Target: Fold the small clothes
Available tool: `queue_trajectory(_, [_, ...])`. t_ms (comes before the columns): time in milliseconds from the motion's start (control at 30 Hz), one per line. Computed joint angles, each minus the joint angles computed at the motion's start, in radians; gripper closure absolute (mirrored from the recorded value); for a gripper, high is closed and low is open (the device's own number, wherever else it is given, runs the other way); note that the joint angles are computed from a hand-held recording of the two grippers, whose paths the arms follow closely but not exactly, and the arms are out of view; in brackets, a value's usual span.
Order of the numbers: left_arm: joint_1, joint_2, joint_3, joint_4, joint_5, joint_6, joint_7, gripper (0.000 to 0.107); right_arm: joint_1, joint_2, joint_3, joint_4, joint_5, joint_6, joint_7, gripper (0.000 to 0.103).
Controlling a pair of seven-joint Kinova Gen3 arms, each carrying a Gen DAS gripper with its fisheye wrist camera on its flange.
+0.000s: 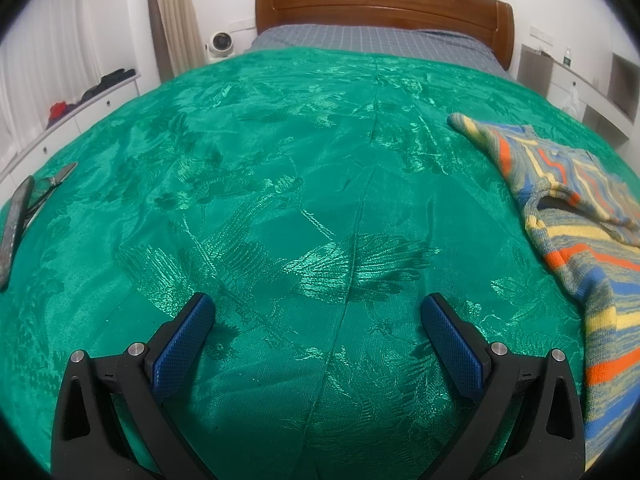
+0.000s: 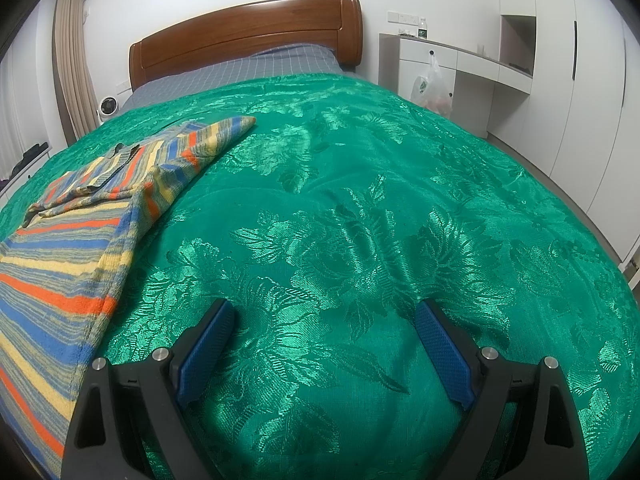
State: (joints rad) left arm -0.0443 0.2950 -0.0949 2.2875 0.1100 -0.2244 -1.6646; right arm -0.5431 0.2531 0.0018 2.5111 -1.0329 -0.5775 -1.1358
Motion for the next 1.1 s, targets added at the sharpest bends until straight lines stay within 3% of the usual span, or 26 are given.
queue_trajectory(1100, [-0.011, 0.002, 0.010, 0.002, -0.008, -0.006, 0.008, 0.005, -0.003, 0.004, 0.001, 0.004, 0.010, -0.007, -0.016, 0.012])
